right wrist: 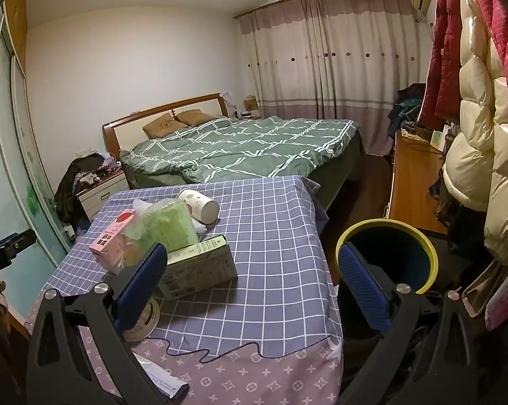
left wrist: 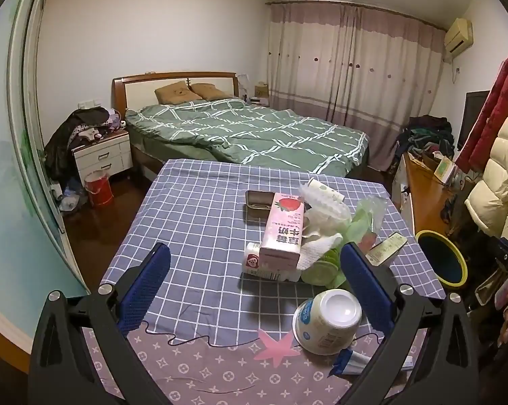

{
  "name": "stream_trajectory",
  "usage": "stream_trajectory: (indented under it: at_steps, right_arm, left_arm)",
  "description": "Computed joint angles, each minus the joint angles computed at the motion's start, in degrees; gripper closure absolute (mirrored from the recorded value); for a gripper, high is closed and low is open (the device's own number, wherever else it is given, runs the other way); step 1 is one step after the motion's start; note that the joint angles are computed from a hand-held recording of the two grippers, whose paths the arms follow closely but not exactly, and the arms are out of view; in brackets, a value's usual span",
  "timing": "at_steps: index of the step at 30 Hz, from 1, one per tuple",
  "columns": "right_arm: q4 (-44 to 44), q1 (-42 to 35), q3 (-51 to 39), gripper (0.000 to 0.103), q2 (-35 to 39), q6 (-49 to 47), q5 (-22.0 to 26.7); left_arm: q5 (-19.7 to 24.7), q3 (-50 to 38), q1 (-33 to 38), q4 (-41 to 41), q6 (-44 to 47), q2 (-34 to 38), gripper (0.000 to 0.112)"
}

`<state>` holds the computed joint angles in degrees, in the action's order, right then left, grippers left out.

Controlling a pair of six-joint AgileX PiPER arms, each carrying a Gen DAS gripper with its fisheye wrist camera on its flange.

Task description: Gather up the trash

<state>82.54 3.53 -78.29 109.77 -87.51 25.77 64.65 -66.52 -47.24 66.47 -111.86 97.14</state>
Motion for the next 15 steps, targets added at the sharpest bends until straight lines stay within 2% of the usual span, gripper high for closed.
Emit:
stream_trajectory:
  at_steps: [2,15]
  right_arm:
    - [-0.64,0.13,-0.3,0.007,0.25,0.79,0.01]
    - [-1.08,0.37,-0.8,0.007,1.12,1.88,0.05]
  left_arm:
    - [-1.03,0.98,-0.02,0.84,-1.48,0.38,0.013]
    - [-0.91,0.65,0.49,0.15,-0.31,-0.13,0.013]
